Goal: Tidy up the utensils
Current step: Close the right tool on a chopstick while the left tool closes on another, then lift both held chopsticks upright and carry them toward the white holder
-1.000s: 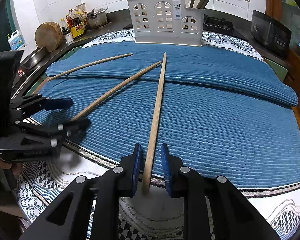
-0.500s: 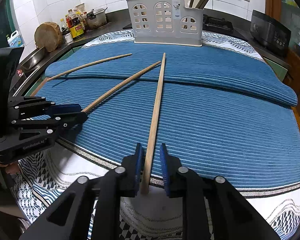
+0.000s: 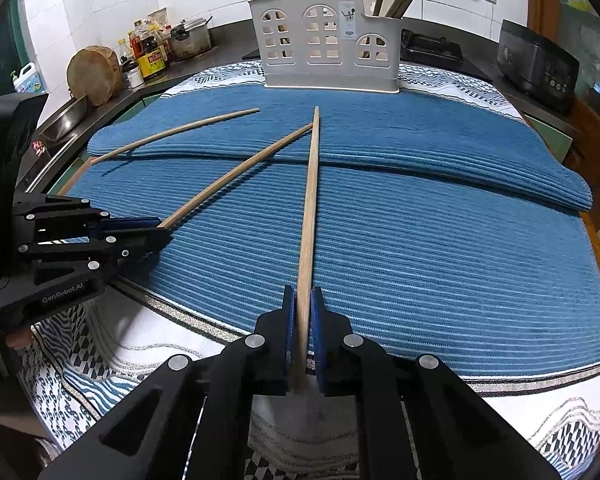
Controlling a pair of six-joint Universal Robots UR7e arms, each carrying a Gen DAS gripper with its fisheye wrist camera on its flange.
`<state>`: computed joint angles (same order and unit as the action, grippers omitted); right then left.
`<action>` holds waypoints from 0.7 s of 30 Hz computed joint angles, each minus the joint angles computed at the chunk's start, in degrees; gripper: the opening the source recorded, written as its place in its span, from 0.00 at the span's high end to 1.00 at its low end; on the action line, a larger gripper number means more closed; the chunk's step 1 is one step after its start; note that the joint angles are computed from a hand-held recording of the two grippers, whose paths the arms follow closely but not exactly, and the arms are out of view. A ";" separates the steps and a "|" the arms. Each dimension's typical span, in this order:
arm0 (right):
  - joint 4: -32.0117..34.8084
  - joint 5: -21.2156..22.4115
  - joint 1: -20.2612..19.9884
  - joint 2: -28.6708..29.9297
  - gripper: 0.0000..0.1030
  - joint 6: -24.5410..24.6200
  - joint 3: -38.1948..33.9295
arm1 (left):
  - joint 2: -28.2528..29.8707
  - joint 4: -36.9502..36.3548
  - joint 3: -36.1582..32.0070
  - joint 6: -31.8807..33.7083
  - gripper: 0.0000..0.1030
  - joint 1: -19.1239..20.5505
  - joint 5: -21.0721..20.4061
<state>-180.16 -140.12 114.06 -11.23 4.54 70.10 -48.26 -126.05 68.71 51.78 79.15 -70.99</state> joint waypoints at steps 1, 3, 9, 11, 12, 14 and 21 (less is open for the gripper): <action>-0.23 0.11 -0.01 -0.01 0.92 0.00 0.08 | -0.04 -0.18 0.06 -0.08 0.93 0.06 -0.31; -0.96 0.05 0.03 -0.04 0.92 -0.36 0.36 | -0.14 -0.13 -0.09 -0.37 0.94 0.24 -1.30; -3.50 -0.19 0.68 -0.48 0.93 -2.42 0.93 | -0.88 0.16 -0.24 -1.23 0.94 0.52 -4.12; -4.35 -0.47 0.94 -0.49 0.93 -3.16 0.87 | -1.02 0.05 -0.07 -1.26 0.94 0.56 -4.55; -4.59 -0.61 1.08 -0.38 0.93 -3.41 0.68 | -1.16 -0.19 0.11 -1.28 0.94 0.56 -4.70; -5.51 -0.50 1.31 -0.58 0.93 -3.75 0.88 | -1.47 -0.22 0.09 -1.76 0.94 0.66 -5.97; -8.11 -1.29 2.31 -0.61 0.93 -6.36 0.06 | -0.92 0.78 -0.23 -1.86 0.94 0.48 -3.92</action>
<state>-188.27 -141.42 116.38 -11.84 -1.82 70.16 -49.17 -125.27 68.48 49.91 79.63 -74.91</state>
